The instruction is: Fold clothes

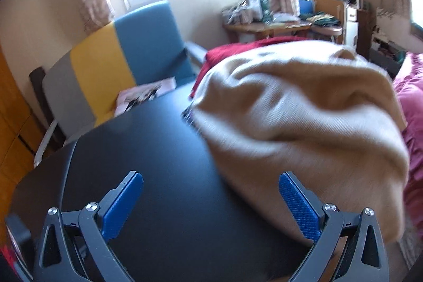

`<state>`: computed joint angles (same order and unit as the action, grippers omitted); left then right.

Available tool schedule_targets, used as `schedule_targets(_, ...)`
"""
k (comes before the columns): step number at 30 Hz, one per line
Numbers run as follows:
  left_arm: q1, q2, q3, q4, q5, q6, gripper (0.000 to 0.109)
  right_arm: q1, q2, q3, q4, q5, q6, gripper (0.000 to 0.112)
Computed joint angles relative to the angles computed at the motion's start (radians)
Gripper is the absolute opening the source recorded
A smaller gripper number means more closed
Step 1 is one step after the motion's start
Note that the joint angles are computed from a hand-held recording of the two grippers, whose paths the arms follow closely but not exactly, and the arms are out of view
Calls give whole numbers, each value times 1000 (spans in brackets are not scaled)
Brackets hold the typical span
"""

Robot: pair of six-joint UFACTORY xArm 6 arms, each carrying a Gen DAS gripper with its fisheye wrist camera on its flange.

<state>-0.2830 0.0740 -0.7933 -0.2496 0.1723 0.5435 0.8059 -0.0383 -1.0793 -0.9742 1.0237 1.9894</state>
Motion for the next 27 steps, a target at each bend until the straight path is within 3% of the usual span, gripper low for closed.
schedule_targets(4, 31, 31, -37, -280, 60, 214, 64, -80, -39, 26, 22, 71, -31, 103)
schedule_targets(7, 40, 39, -39, -348, 51, 271, 75, -169, -85, 90, 21, 26, 16, 103)
schedule_targets(9, 39, 46, -43, -431, 47, 334, 80, -260, -125, 179, 18, -156, 101, 103)
schedule_targets(12, 19, 45, -27, -488, 18, 386, 85, -346, -116, 259, -117, -436, 315, 103)
schedule_targets(16, 27, 60, -50, -512, 32, 391, 86, -312, -22, 208, -281, -508, 436, 103)
schedule_targets(20, 48, 57, -63, -525, 67, 416, 87, -319, 115, 117, -504, -709, 621, 103)
schedule_targets(23, 52, 57, -69, -563, 82, 466, 87, -357, 283, -47, -768, -960, 912, 103)
schedule_targets(24, 57, 55, -71, -571, 94, 478, 87, -352, 335, -107, -818, -1006, 953, 103)
schedule_targets(27, 73, 54, -81, -591, 132, 503, 87, -320, 394, -194, -790, -1041, 841, 103)
